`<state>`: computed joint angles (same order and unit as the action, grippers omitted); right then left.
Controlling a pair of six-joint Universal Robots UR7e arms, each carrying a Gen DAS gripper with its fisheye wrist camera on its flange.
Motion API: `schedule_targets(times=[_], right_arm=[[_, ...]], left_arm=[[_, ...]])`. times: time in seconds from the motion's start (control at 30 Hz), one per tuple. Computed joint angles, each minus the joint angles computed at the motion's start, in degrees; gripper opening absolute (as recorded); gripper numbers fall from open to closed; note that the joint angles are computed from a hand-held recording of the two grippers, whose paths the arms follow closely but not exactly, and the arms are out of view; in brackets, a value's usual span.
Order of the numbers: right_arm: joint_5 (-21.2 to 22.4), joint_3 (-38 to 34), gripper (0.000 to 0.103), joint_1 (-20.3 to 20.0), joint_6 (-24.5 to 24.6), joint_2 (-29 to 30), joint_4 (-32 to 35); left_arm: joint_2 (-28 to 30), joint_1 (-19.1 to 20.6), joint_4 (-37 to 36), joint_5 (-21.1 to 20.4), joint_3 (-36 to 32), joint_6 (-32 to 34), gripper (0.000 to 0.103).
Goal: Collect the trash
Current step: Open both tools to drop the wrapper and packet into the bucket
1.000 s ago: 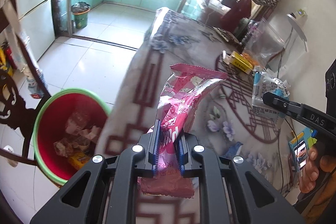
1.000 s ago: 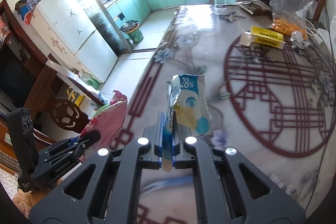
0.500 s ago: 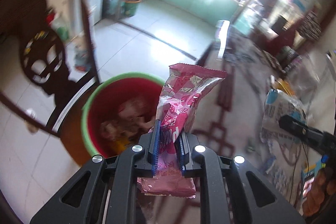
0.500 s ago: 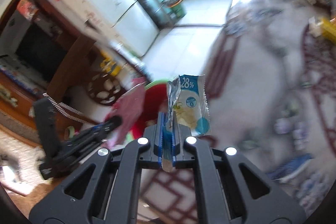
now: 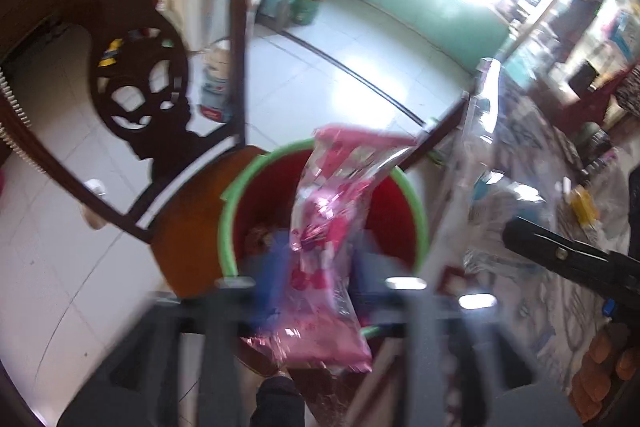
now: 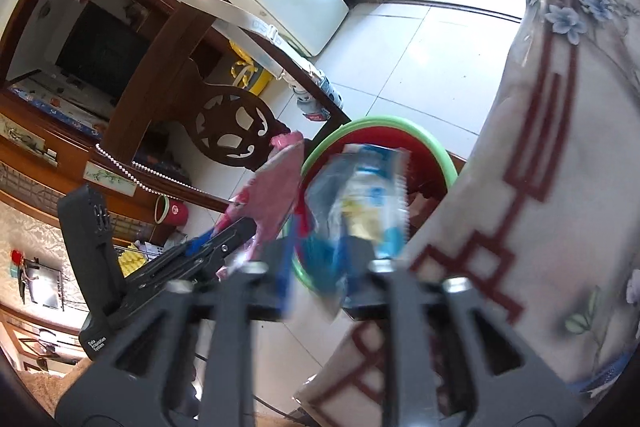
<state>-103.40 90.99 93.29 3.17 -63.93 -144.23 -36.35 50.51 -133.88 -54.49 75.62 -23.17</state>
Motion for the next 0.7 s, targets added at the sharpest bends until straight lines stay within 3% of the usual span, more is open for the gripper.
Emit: schedule_targets(times=[0.03, 0.27, 0.5, 0.7], right_arm=[[-0.59, 0.31, 0.042, 0.08, 0.27, -0.06, -1.10], [-2.74, 4.10, 0.044, -1.14, 0.40, -5.05, -3.45], [-13.98, 11.75, 0.049, -2.56, -1.65, -17.17, -8.37], [-21.49, 16.61, 0.052, -7.77, -2.04, -31.44, -9.81]], left_arm=[[-0.24, -0.03, -1.40, 0.12, 0.56, -0.18, 0.066], [0.91, -1.43, -3.18, -3.55, -0.52, 3.53, 0.066], [5.35, -5.27, -1.76, -12.49, -4.88, 9.42, 0.066], [11.15, -9.44, -0.38, -19.49, -10.41, 11.20, 0.066]])
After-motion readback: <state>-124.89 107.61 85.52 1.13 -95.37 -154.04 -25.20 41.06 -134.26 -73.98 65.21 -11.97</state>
